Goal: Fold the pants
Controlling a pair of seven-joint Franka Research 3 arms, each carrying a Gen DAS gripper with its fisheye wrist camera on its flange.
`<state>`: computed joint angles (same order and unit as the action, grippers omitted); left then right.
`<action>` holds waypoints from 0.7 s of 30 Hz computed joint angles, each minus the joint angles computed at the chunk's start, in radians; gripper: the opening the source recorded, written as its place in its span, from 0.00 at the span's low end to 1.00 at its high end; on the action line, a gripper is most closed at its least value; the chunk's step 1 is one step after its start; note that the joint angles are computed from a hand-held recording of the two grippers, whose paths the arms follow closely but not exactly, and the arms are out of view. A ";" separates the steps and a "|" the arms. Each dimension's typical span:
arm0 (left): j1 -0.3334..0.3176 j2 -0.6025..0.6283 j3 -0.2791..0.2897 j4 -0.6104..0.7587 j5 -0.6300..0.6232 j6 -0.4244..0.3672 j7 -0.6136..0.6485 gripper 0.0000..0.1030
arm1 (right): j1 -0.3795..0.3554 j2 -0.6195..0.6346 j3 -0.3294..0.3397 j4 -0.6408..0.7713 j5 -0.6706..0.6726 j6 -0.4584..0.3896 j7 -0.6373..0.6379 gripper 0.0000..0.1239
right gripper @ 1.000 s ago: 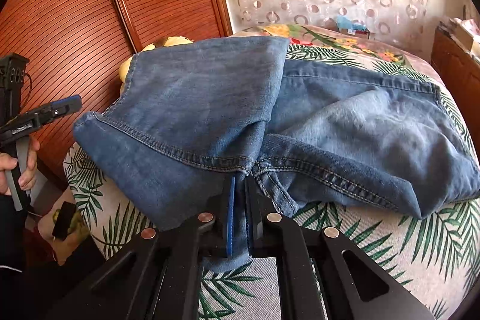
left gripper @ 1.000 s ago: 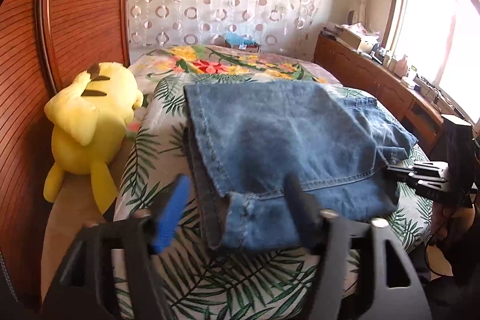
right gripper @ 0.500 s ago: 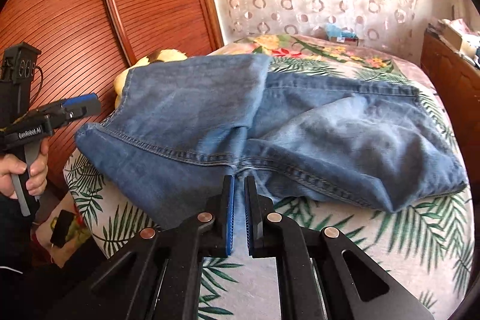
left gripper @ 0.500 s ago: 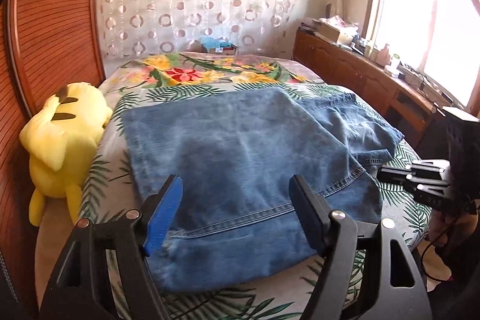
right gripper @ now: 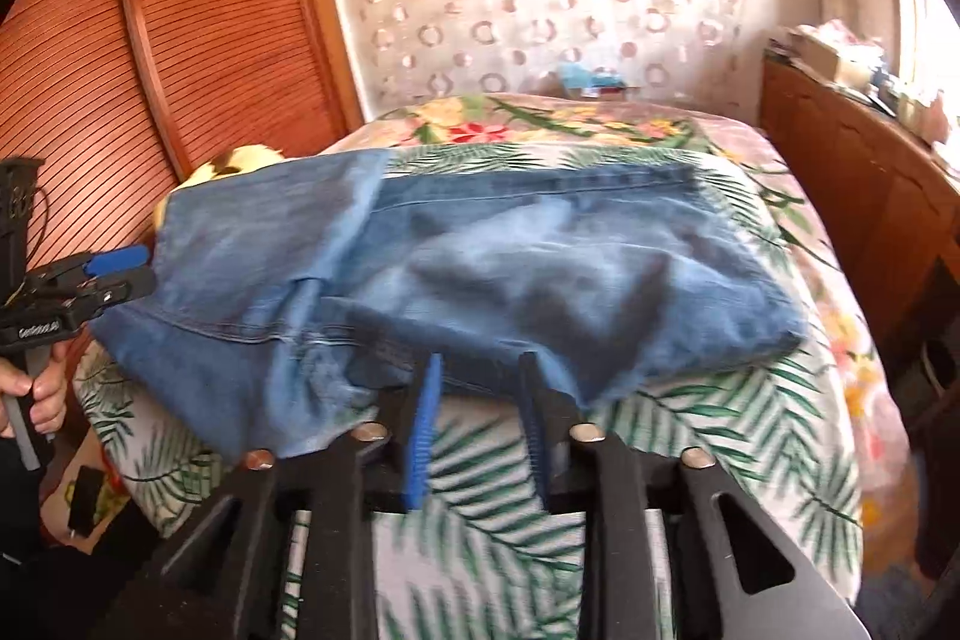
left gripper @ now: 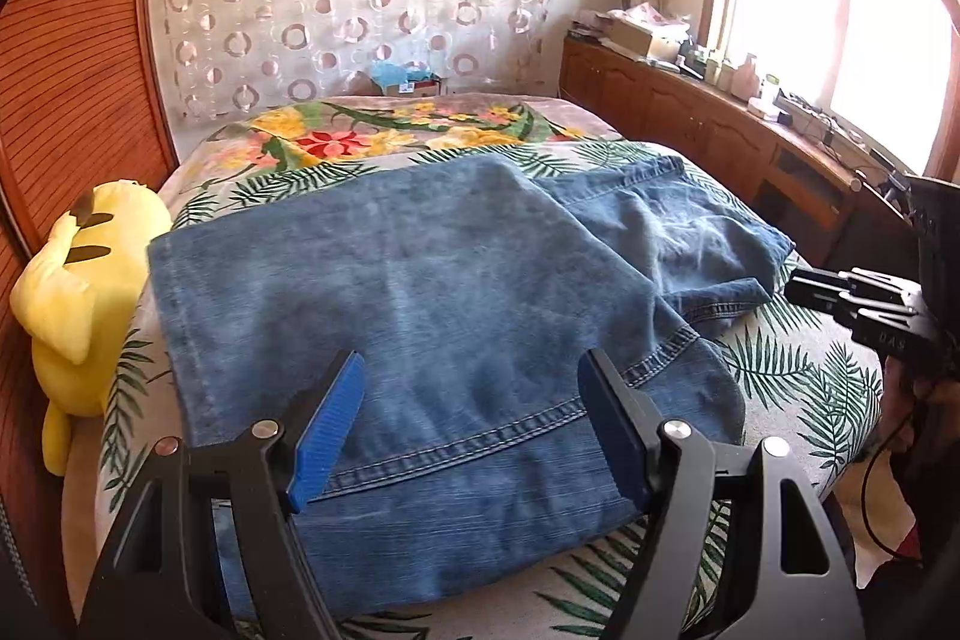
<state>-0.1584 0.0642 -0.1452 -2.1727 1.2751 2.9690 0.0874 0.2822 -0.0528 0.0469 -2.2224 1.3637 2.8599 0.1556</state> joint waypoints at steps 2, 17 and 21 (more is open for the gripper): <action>-0.002 0.015 -0.003 0.008 -0.022 0.001 0.023 0.72 | -0.007 0.002 -0.006 -0.002 0.006 0.013 0.003 0.30; -0.044 0.085 0.030 0.027 -0.111 -0.012 0.101 0.72 | -0.064 0.063 -0.014 0.041 -0.217 -0.037 0.259 0.32; -0.050 0.090 0.036 0.028 -0.097 -0.014 0.090 0.72 | -0.062 0.080 0.001 0.076 -0.188 -0.057 0.193 0.33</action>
